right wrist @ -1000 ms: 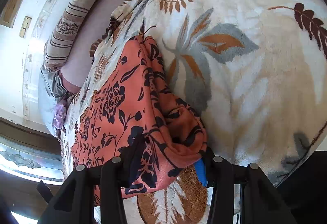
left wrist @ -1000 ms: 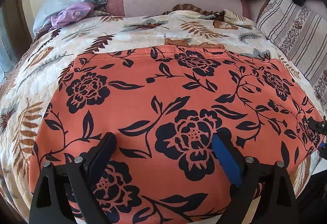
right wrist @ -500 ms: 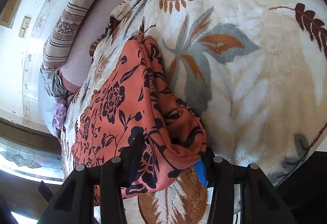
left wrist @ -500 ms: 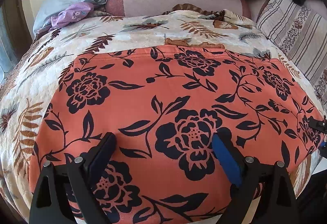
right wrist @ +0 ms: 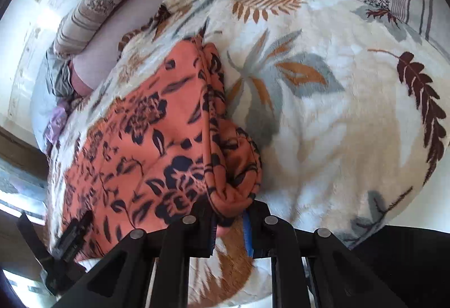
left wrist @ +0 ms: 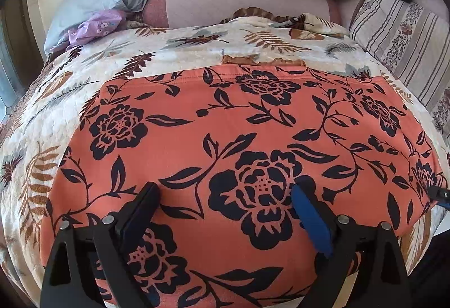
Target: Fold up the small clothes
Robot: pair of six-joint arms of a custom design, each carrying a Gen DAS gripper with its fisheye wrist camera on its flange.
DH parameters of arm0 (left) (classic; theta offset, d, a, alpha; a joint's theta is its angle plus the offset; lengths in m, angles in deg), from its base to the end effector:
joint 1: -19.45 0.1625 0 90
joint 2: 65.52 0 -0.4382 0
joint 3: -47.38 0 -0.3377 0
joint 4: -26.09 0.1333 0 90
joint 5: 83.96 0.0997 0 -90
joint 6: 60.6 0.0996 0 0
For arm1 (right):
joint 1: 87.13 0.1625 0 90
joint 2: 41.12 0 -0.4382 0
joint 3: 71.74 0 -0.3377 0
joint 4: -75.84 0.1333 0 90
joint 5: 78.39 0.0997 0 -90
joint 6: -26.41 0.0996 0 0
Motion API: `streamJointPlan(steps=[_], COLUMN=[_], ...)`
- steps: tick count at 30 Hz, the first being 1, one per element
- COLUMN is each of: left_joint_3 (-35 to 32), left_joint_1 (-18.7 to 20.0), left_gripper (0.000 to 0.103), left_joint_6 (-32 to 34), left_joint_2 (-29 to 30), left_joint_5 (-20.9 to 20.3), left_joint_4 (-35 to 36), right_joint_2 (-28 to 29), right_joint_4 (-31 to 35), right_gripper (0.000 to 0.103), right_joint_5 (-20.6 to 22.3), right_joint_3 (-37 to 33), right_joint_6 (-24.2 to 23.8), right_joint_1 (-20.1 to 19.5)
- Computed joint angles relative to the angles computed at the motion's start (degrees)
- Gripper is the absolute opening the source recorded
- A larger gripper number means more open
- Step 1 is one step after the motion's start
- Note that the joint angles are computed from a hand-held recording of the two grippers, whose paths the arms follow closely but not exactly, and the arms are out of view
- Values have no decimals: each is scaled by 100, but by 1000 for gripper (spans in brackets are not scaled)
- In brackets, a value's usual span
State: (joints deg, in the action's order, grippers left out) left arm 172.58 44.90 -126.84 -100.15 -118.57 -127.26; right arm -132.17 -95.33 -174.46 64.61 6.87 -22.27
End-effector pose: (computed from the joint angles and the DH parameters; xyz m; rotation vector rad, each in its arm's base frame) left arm -0.2867 -0.3749 -0.0221 0.2471 2.2040 -0.8282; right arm -0.0453 -0.3856 0.3388 -0.1788 -2.7037 0.7565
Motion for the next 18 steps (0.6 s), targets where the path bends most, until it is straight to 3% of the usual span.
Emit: streamJointPlan(steps=[1, 2, 4, 7, 10, 13, 16, 17, 18], left_joint_3=[14, 26, 29, 1, -5, 58, 66, 61, 52], left_joint_1=[6, 11, 2, -11, -4, -20, -16, -9, 2], left_gripper=[95, 95, 95, 95, 95, 95, 96, 96, 96], left_joint_6=[-36, -78, -103, -124, -115, -34, 29, 40, 57], left_joint_2=[-2, 5, 43, 91, 137, 181, 217, 225, 228], left_joint_5=[8, 8, 44, 100, 173, 240, 296, 306, 308], left_joint_4=[-14, -25, -38, -30, -105, -286, -356, -370, -384], right_joint_2=[-166, -317, -566, -617, -100, 661, 1367, 1541, 1674], right_joint_4=[161, 300, 218, 230, 531, 619, 681, 820, 870], right_gripper=[29, 46, 68, 69, 69, 69, 69, 66, 57], right_joint_5=[225, 268, 426, 682, 741, 475, -70, -220, -414], right_joint_3=[17, -4, -29, -339, -1008, -1668, -2215, -2375, -2443], right_joint_6=[-65, -67, -141, -278, -359, -318, -341, -321, -390], right_joint_1=[-176, -246, -280, -82, 246, 582, 878, 933, 996])
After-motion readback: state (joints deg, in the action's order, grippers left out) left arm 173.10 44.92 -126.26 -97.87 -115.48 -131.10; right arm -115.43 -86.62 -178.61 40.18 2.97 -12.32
